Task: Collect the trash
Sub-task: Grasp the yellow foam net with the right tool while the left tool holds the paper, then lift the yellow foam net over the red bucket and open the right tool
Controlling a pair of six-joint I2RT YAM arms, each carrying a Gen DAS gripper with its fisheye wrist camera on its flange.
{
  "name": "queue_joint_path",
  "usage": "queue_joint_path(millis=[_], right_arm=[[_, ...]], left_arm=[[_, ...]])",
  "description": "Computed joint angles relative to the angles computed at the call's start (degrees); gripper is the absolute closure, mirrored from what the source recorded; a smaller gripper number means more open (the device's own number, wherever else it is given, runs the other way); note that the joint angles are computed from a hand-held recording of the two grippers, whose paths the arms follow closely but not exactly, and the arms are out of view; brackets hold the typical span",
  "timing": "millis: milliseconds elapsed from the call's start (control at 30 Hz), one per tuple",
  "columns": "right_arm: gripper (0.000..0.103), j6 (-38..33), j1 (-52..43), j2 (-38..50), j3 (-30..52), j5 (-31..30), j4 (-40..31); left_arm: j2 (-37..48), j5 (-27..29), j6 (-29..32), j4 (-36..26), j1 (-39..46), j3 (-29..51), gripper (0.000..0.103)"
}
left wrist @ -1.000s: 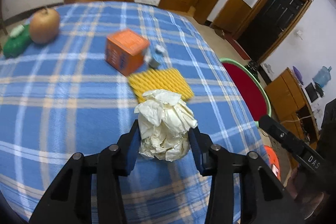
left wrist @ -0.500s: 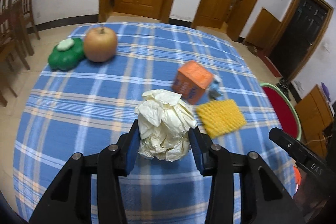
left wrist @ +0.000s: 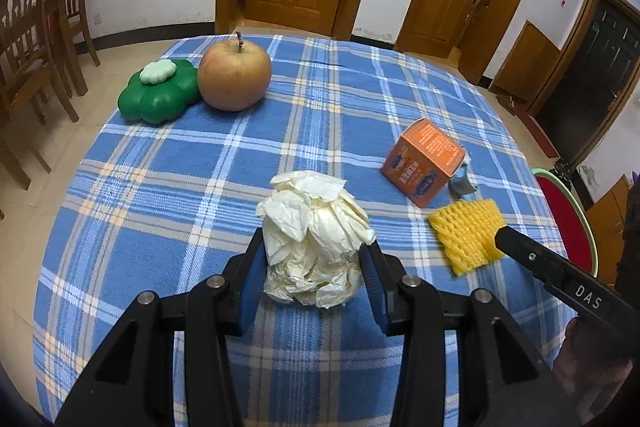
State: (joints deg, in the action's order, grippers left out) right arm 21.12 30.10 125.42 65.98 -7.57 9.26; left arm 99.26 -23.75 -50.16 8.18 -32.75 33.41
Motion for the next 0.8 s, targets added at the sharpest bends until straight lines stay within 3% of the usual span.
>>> queue_joint_path(millis=[100, 167, 300, 800], right_arm=[[0.048, -0.5, 0.4, 1.1, 1.1, 0.2, -0.3], [0.067, -0.7, 0.7, 1.3, 1.4, 1.0, -0.4], [0.085, -1.0, 0.6, 1.3, 0.8, -0.5, 0.4], [0.091, 0.9, 0.0, -9.9, -12.0, -2.8, 7.9]], left_arm=[[0.6, 0.6, 0.0, 0.5, 0.5, 0.0, 0.058], [0.7, 0.7, 0.0, 0.6, 0.5, -0.1, 0.058], [0.6, 0.6, 0.1, 0.7, 0.5, -0.1, 0.058], [-2.6, -2.5, -1.3, -3.7, -4.3, 1.6, 0.058]])
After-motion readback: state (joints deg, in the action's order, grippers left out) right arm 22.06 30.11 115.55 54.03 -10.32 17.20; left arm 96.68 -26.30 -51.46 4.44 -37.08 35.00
